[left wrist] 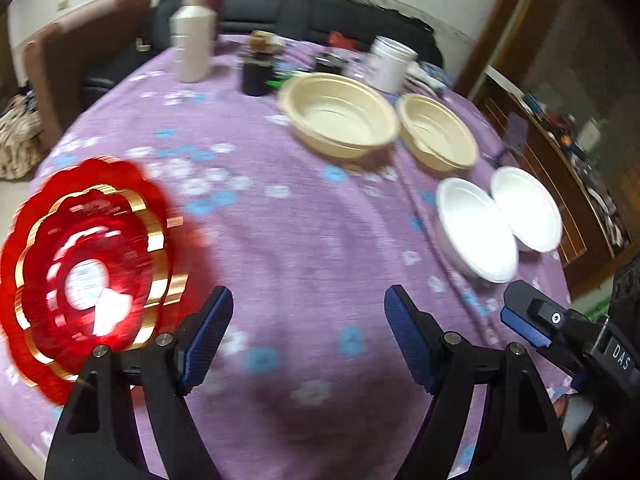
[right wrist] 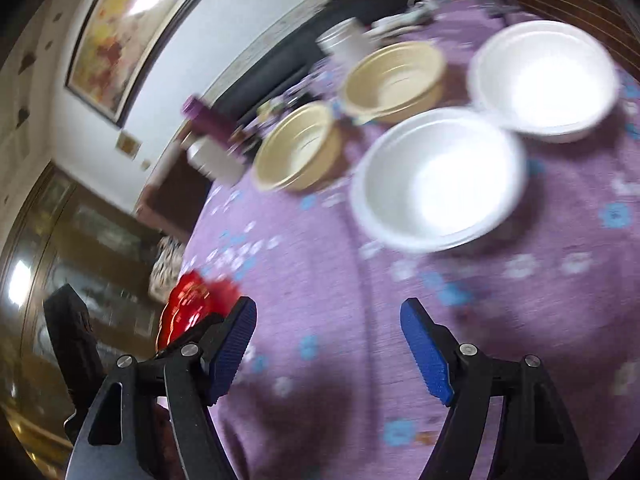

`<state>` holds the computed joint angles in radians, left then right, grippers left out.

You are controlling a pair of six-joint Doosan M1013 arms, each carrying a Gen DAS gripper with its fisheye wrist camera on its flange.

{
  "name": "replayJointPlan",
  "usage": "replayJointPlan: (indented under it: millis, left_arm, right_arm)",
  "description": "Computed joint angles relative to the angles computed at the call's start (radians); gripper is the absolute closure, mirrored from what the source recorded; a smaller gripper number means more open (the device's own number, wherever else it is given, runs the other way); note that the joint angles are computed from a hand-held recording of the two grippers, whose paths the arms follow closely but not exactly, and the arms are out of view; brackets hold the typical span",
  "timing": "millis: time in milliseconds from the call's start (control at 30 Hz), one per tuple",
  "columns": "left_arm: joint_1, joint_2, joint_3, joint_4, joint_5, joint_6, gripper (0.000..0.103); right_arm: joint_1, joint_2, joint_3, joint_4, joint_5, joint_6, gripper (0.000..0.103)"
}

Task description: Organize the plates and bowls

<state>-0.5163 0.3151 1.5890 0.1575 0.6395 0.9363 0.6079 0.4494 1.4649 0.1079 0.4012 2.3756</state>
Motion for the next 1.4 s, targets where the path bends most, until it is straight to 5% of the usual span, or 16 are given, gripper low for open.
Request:
replayJointPlan:
  millis: [267, 767, 900, 1100, 1233, 1400]
  left_arm:
    - [-0.014, 0.086, -0.116, -0.160, 0.029, 0.156, 0.025]
    - [-0.039, 0.205, -0.274, -0.144, 0.130, 0.167, 0.025]
    - [-0.048, 0.220, -0.294, -0.120, 0.145, 0.155, 0.027]
    - [-0.055, 0.248, -0.324, -0.074, 0.181, 0.115, 0.044]
    - [-0.061, 0.261, -0.335, -0.050, 0.211, 0.109, 0.064]
    - [-0.067, 0.252, -0.324, -0.065, 0.194, 0.142, 0.085]
  right_arm:
    - [-0.053, -0.008, 0.026, -0.024, 0.019, 0.094, 0.025]
    - [-0.119, 0.012, 0.035, 0.141, -0.024, 0.033, 0.027]
    - [-0.124, 0.017, 0.032, 0.146, -0.030, 0.035, 0.043]
    - [-0.127, 0.029, 0.020, 0.122, 0.006, 0.061, 0.066]
    - [-0.124, 0.034, 0.017, 0.092, 0.015, 0.088, 0.085]
    - [-0.117, 0.035, 0.011, 0.084, 0.018, 0.079, 0.095]
